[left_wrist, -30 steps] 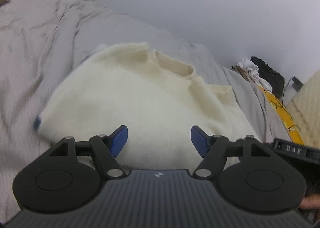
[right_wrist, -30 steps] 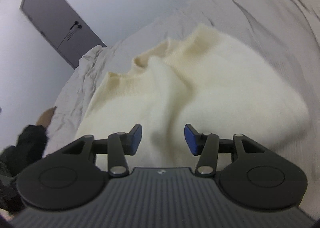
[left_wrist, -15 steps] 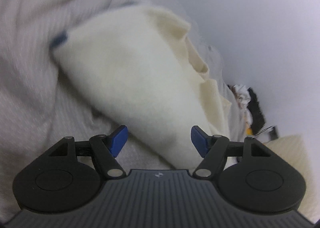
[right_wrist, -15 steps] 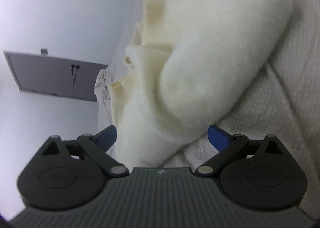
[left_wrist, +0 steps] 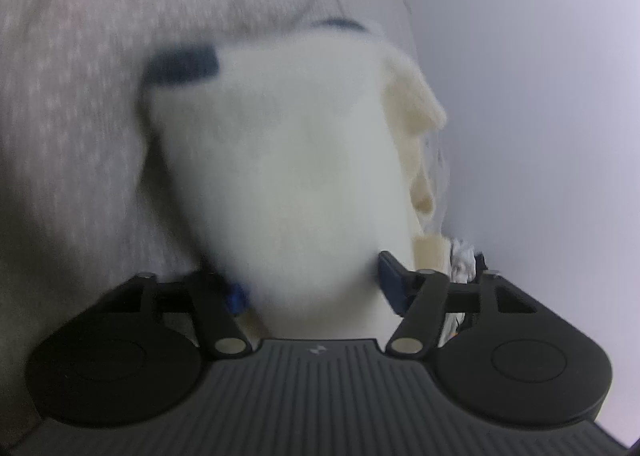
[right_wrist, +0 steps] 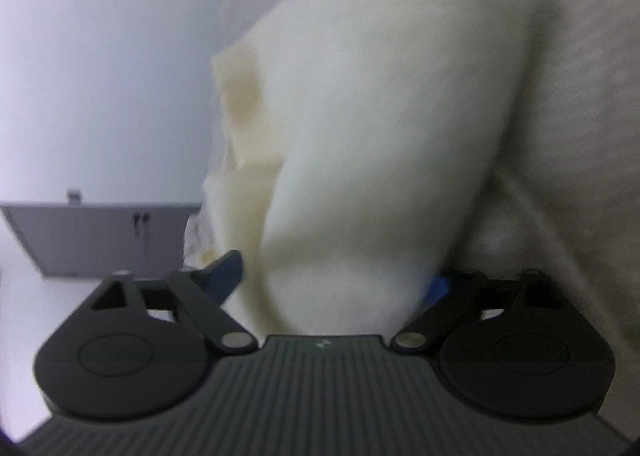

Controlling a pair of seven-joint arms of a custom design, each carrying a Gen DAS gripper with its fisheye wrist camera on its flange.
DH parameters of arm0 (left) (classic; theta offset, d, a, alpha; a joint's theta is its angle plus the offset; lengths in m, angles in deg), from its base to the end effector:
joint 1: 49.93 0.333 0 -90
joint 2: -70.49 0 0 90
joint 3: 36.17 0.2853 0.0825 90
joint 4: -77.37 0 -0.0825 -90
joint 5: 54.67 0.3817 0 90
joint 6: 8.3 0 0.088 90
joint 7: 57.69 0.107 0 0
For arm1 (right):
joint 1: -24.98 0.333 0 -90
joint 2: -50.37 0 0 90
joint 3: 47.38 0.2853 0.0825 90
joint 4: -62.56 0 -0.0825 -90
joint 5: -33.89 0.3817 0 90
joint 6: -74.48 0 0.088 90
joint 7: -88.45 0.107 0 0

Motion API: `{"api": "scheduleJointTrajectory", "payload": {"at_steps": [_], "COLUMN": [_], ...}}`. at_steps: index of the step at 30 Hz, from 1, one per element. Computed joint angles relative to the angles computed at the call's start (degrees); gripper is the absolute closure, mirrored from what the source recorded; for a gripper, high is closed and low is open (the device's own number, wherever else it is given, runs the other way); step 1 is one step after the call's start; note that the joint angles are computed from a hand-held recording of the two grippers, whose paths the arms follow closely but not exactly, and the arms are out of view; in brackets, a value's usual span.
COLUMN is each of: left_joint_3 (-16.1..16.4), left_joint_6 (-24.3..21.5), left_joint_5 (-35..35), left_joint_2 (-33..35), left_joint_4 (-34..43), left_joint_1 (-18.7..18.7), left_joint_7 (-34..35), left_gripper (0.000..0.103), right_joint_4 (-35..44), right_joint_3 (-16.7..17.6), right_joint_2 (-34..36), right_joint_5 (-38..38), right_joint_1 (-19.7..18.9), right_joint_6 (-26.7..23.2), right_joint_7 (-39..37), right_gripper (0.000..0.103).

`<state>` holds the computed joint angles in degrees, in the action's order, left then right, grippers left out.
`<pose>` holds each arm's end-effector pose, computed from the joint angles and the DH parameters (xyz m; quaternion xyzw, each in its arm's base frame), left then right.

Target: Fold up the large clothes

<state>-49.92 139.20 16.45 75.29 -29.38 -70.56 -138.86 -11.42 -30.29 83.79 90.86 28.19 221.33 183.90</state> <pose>0.5057 -0.3605 0.5032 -0.8597 0.0276 -0.5096 0.0193 0.7218 0.1922 0.4685 -0.4216 0.7361 0.2194 0.4820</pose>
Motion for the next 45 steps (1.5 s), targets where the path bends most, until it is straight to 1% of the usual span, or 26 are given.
{"api": "scheduleJointTrajectory", "payload": {"at_steps": [2, 4, 5, 6, 7, 9, 10, 12, 14, 17, 18, 19, 21, 23, 24, 25, 26, 28, 30, 32, 33, 35, 38, 40, 43, 45], "left_joint_3": [0.0, -0.2, -0.3, -0.5, -0.8, -1.2, -1.4, -1.6, -1.8, -2.2, -2.6, -2.9, -3.7, -4.5, -4.9, -5.5, -5.9, -6.8, -7.9, -8.9, -9.3, -9.7, -9.7, -9.5, -8.7, -8.1], "left_joint_6": [-1.9, -3.3, -4.3, -5.7, -7.4, -11.1, -12.9, -15.3, -16.9, -17.6, -18.0, -18.3, -18.9, -20.3, -21.1, -21.9, -22.3, -22.9, -24.2, -25.7, -26.5, -26.7, -25.7, -24.9, -23.5, -23.1], "left_joint_5": [0.2, -2.5, -3.1, -3.3, -3.7, -4.7, -4.6, -3.2, -2.6, -2.8, -3.1, -3.3, -4.1, -5.1, -5.9, -6.6, -7.5, -8.6, -10.5, -11.7, -12.7, -14.3, -14.1, -13.1, -13.4, -13.3], "left_joint_2": [-0.1, 0.0, 0.1, 0.2, 0.4, 1.2, 1.4, 1.3, 0.9, -1.4, -2.1, -3.1, -5.1, -5.0, -5.4, -6.0, -6.5, -7.6, -8.5, -8.6, -8.5, -8.6, -8.5, -8.7, -8.8, -8.6], "left_joint_4": [0.1, 0.9, 1.4, 2.1, 3.1, 5.4, 6.2, 6.9, 7.5, 6.4, 6.4, 5.9, 5.1, 7.0, 7.5, 7.6, 7.9, 8.0, 8.1, 8.4, 8.8, 8.5, 7.8, 7.1, 7.1, 7.8], "left_joint_1": [-0.2, -0.1, -0.2, -0.5, -0.9, -1.9, -2.5, -3.7, -4.5, -4.7, -4.8, -4.8, -4.8, -4.9, -5.1, -5.5, -5.7, -6.3, -6.9, -7.7, -8.2, -8.9, -9.2, -9.1, -8.2, -7.5], "left_joint_7": [-1.5, 3.6, 5.5, 7.0, 9.1, 13.7, 14.5, 14.6, 15.3, 17.7, 19.0, 19.6, 21.0, 24.3, 25.8, 26.9, 28.3, 29.6, 30.1, 30.0, 30.6, 30.7, 31.8, 32.2, 33.0, 33.8], "left_gripper": [0.045, 0.061, 0.064, 0.07, 0.074, 0.077, 0.078, 0.079, 0.079, 0.079, 0.079, 0.079, 0.079, 0.079, 0.079, 0.079, 0.079, 0.079, 0.078, 0.078, 0.077, 0.075, 0.073, 0.072, 0.072, 0.071], "right_joint_4": [-1.7, -2.2, -2.3, -2.4, -2.7, -3.7, -3.5, -5.0, -6.6, -10.5, -11.3, -10.1, -10.2, -11.0, -11.9, -14.7, -16.5, -16.6, -18.2, -21.6, -23.2, -24.0, -25.7, -25.0, -22.8, -20.7], "right_joint_3": [-0.7, -0.8, -0.9, -1.3, -1.5, -1.1, -0.9, 0.3, 1.4, 2.8, 1.5, 2.3, 1.8, 0.7, 1.1, -0.5, -1.3, -3.0, -5.4, -7.5, -8.5, -10.3, -12.9, -14.0, -14.5, -14.3], "right_joint_2": [-1.0, -1.4, -1.6, -1.8, -2.3, -3.3, -3.3, -4.8, -6.4, -10.2, -11.4, -10.7, -11.8, -13.6, -14.7, -17.6, -19.7, -20.9, -23.3, -26.6, -28.1, -28.7, -29.4, -28.5, -27.2, -26.3], "right_joint_5": [-0.3, -1.1, -1.8, -3.2, -4.2, -5.3, -5.6, -4.1, -1.1, 5.3, 7.7, 7.8, 11.0, 12.2, 12.6, 15.9, 16.9, 15.8, 15.0, 15.0, 14.1, 12.1, 10.1, 10.8, 9.9, 9.3], "right_joint_1": [0.6, 0.9, 1.1, 1.6, 1.6, 1.6, 1.8, 0.9, -0.2, -1.1, -0.2, -0.9, -0.9, -0.3, -0.7, -1.7, -2.0, -2.0, -1.5, -1.4, -1.1, 0.0, 1.5, 1.9, 2.1, 2.2], "right_joint_6": [2.3, 3.5, 3.6, 3.8, 3.8, 4.7, 5.0, 6.1, 7.6, 10.3, 10.0, 9.9, 8.7, 7.9, 7.9, 5.1, 3.6, 0.8, -2.5, -5.2, -6.2, -7.2, -8.4, -9.7, -11.0, -11.6], "right_joint_7": [2.0, 2.3, 2.4, 2.7, 2.2, -0.2, -0.7, -4.6, -9.8, -19.3, -21.8, -22.9, -25.5, -26.5, -27.3, -30.3, -31.4, -31.0, -30.6, -31.6, -31.4, -29.8, -28.3, -27.5, -25.8, -24.7], "right_gripper": [0.03, 0.034, 0.04, 0.046, 0.049, 0.059, 0.06, 0.065, 0.066, 0.067, 0.067, 0.067, 0.068, 0.068, 0.068, 0.068, 0.068, 0.068, 0.068, 0.068, 0.068, 0.067, 0.067, 0.067, 0.064, 0.058]}}
